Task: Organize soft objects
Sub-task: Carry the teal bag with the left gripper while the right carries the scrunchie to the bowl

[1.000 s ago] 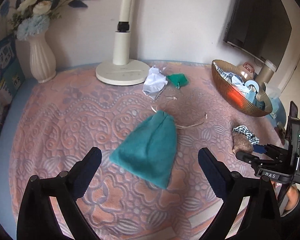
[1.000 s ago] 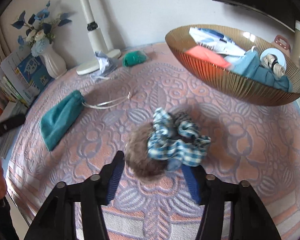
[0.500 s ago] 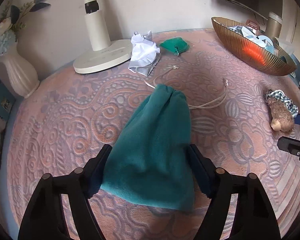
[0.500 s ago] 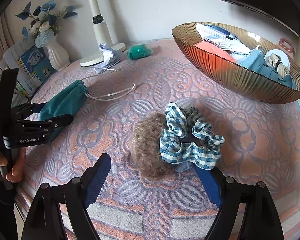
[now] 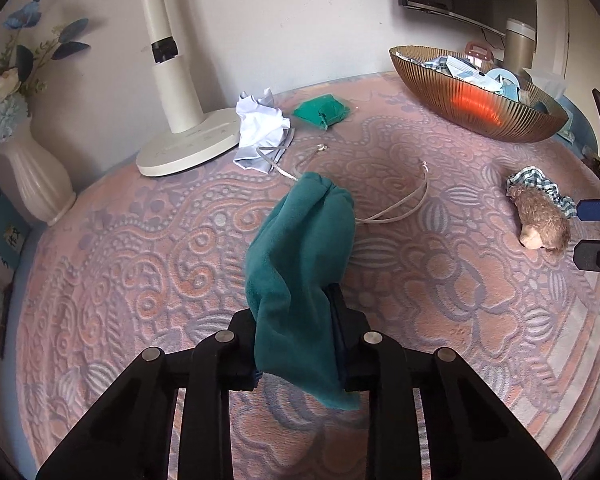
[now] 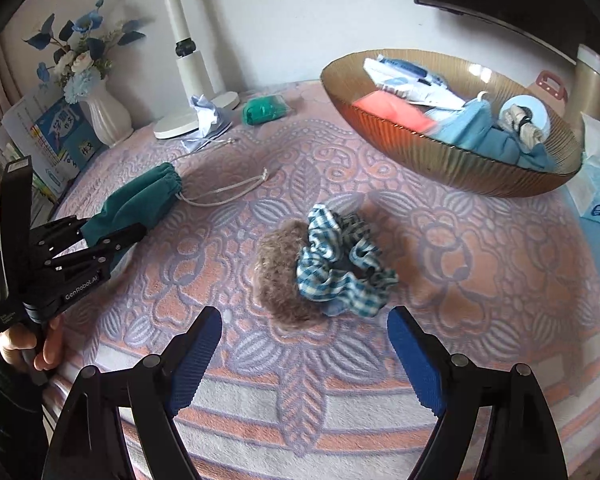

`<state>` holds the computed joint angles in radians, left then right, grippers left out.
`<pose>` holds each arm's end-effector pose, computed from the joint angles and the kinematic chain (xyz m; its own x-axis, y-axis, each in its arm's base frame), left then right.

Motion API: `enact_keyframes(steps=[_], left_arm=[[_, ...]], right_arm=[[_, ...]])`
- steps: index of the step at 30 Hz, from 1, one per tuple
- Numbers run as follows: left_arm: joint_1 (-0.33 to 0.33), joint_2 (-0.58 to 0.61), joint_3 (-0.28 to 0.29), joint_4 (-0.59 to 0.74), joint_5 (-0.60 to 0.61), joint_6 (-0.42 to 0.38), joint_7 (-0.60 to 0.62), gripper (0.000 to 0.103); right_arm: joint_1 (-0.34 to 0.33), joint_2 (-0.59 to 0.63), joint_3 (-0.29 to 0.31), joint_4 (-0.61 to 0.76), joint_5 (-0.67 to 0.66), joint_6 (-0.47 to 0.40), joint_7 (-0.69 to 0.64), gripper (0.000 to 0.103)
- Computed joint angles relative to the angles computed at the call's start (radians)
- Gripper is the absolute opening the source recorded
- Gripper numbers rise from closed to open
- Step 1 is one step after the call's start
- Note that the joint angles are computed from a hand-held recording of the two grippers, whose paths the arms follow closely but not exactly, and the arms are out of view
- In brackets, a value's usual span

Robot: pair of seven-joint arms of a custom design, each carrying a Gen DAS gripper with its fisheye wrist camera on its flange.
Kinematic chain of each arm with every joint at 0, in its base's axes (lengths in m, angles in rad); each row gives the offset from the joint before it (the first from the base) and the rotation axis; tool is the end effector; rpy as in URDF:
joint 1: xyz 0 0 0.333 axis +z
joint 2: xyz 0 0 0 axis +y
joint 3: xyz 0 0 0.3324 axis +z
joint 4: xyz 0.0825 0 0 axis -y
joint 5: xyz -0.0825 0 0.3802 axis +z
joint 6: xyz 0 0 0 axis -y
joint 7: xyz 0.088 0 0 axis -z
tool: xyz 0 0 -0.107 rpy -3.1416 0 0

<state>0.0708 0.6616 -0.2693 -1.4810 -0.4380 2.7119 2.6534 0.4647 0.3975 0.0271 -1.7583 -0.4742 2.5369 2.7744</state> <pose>0.7583 -0.0875 0.3732 -0.6987 -0.7040 -0.1270 -0.4859 0.5974 -0.6379 0.6050 0.3277 0.3989 -0.3289 -0.9328 -0.1470 -0.8152 0.3591 -0.4544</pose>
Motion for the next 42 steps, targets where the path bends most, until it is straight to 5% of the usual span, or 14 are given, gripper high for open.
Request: enact_keyframes(steps=[8,11,14,17,22,28,32,39,42], left_arm=[[0.066,0.018,-0.054,0.051,-0.108,-0.080,0.015,0.022],[0.065,0.027,-0.046,0.072,-0.130,-0.105,0.007,0.022],[0.051,0.025,-0.034,0.067,-0.127,-0.095,0.010,0.022],[0.053,0.014,-0.041,0.044,-0.139,-0.064,0.035,0.022],[0.044,-0.002,-0.034,0.024,-0.143,-0.031,0.033,0.019],[0.103,-0.089,-0.108,0.020,-0.270,-0.125,0.087,0.019],[0.112,-0.139,-0.138,0.058,-0.380,-0.258,0.140,0.019],[0.001,-0.016,-0.108,0.359,-0.391,-0.557,-0.018,0.019],[-0.069,0.079,-0.102,0.519,-0.351,-0.611,-0.113,0.019]], right_arm=[[-0.006,0.023,-0.009,0.036,0.011,-0.037,0.054,0.090],[-0.025,0.053,-0.003,0.050,0.056,0.005,0.063,0.090],[-0.004,0.092,-0.028,0.103,0.052,-0.047,0.111,0.090],[0.008,0.097,-0.036,0.113,0.015,-0.028,0.132,0.055],[0.070,0.044,-0.077,0.088,-0.136,-0.021,0.191,0.052],[0.075,-0.117,-0.085,-0.017,-0.341,-0.040,0.318,0.052],[0.033,-0.207,-0.064,-0.065,-0.421,-0.073,0.358,0.053],[-0.072,-0.299,-0.023,-0.111,-0.499,-0.107,0.411,0.053],[-0.115,-0.307,-0.014,-0.108,-0.491,-0.118,0.416,0.054]])
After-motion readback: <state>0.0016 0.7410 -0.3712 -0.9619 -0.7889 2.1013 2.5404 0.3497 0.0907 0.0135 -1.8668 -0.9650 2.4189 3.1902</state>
